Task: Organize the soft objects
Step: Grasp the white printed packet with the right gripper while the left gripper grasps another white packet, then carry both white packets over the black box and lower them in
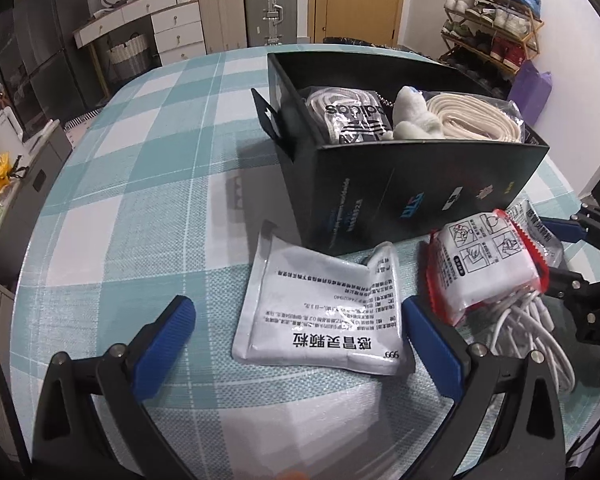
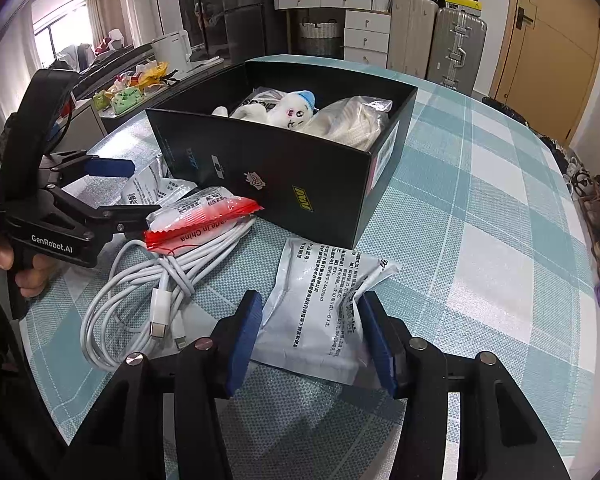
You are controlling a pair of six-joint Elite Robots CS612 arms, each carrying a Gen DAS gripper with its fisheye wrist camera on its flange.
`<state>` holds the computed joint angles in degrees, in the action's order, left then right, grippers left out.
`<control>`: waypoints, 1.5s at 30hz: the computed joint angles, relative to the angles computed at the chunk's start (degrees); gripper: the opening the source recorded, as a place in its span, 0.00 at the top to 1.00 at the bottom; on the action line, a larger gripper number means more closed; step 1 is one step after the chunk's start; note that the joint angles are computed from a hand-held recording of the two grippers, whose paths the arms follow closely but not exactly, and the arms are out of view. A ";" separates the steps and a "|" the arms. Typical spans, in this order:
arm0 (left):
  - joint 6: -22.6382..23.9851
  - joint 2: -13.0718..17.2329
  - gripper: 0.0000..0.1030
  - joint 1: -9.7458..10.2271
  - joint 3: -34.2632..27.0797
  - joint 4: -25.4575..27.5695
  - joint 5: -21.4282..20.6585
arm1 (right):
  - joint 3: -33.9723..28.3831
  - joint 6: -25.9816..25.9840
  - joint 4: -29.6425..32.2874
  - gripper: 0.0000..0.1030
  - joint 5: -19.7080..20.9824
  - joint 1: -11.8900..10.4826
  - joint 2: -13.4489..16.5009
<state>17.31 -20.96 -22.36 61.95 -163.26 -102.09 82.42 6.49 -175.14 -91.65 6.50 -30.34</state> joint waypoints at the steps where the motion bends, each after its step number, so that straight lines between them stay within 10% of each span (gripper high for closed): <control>1: 0.20 -0.01 0.00 -0.06 0.14 -0.34 0.13 | -0.11 0.20 0.10 0.49 -0.11 0.03 0.04; 8: 0.81 0.02 0.04 0.08 0.34 -0.94 -0.75 | -0.66 0.57 0.21 0.49 -1.04 0.24 0.36; 19: 2.93 -0.95 0.51 0.53 1.97 -3.64 -3.89 | -0.16 0.35 -0.13 0.63 -0.65 -0.04 0.01; 26: 1.72 -1.24 0.52 0.65 2.43 -3.97 -4.63 | 0.53 0.41 -0.17 0.73 -0.97 -0.09 -0.49; 32: 0.53 -1.34 0.52 0.85 2.83 -5.18 -5.12 | 0.04 2.94 -0.76 0.52 -0.46 -0.14 -0.14; 45: -2.15 -1.36 0.52 1.68 2.55 -8.55 -6.81 | -2.17 3.27 1.79 0.42 -2.19 0.78 0.95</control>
<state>15.16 -22.32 -20.68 64.50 -171.81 -108.90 80.24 9.76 -173.35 -93.83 7.28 -29.39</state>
